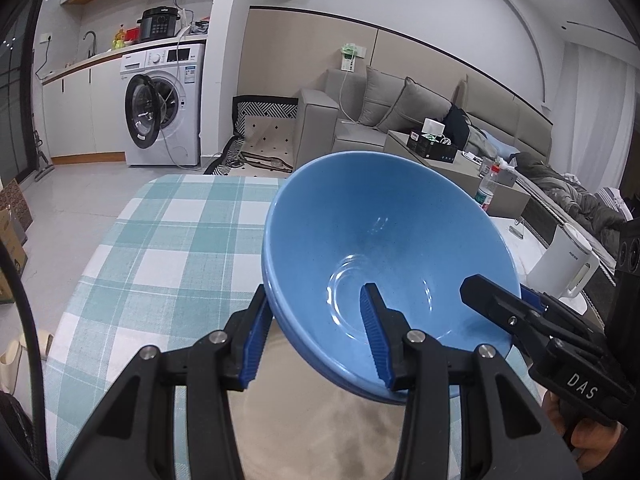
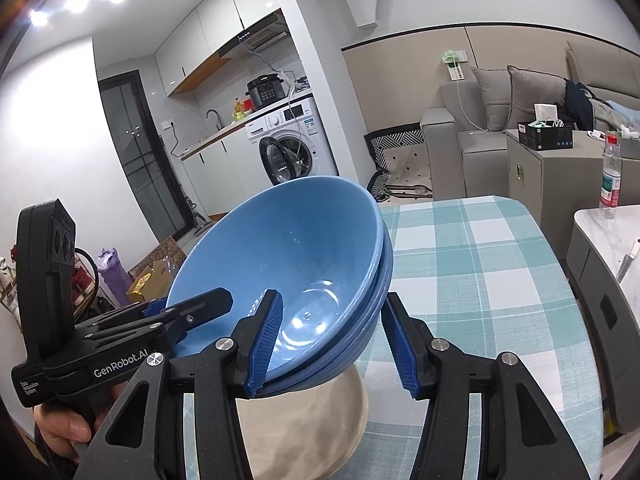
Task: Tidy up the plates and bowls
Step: 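Lift the blue bowl stack with both grippers and carry it over the beige plates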
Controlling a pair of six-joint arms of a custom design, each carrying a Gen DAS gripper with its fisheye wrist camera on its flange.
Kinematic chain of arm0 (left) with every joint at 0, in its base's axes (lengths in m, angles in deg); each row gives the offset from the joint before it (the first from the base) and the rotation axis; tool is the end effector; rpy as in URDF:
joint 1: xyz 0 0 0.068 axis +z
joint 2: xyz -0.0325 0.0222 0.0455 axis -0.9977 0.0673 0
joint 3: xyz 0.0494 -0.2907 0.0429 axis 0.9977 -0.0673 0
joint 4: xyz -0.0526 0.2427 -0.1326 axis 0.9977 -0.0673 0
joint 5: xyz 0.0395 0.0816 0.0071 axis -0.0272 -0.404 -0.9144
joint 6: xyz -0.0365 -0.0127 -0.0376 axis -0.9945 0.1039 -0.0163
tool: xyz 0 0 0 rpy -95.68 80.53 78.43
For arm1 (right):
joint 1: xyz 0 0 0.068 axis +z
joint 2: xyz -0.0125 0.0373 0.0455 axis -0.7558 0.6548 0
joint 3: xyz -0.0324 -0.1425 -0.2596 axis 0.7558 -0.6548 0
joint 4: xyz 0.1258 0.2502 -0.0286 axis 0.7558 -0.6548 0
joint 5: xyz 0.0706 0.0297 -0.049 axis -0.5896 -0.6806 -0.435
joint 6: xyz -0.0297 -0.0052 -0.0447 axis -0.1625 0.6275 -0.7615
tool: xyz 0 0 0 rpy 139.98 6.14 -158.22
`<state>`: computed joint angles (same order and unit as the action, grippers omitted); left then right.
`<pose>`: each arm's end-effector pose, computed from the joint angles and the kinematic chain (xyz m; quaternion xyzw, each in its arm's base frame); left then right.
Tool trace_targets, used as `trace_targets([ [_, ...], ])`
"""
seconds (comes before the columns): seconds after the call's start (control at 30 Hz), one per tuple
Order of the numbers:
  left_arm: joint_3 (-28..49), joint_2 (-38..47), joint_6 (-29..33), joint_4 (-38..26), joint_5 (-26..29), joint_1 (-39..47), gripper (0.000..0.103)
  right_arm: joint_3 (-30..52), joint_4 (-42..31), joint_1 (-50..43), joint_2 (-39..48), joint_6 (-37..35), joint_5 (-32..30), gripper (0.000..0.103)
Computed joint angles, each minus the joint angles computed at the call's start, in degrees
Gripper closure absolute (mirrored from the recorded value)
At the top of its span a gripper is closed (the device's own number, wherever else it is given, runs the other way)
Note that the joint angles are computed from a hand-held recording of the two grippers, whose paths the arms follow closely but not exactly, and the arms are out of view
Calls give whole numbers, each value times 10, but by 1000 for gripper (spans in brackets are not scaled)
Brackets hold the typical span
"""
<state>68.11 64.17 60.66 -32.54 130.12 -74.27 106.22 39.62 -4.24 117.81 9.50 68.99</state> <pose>0.2417 0.0263 0.1948 0.2343 0.8590 -0.2221 0.3974 0.1523 0.1214 0.2056 0.1226 0.8494 0.0919 0.5050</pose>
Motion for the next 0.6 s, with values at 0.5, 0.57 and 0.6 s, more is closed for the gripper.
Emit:
trace_targets([
  [0.5, 1, 18, 45, -32, 25, 69, 59, 33, 12, 36, 78, 21, -3, 51],
  [0.57, 3, 24, 52, -37, 29, 76, 59, 35, 11, 38, 84, 23, -5, 51],
  [0.6, 3, 27, 55, -39, 30, 79, 59, 35, 13, 38, 85, 23, -7, 51],
])
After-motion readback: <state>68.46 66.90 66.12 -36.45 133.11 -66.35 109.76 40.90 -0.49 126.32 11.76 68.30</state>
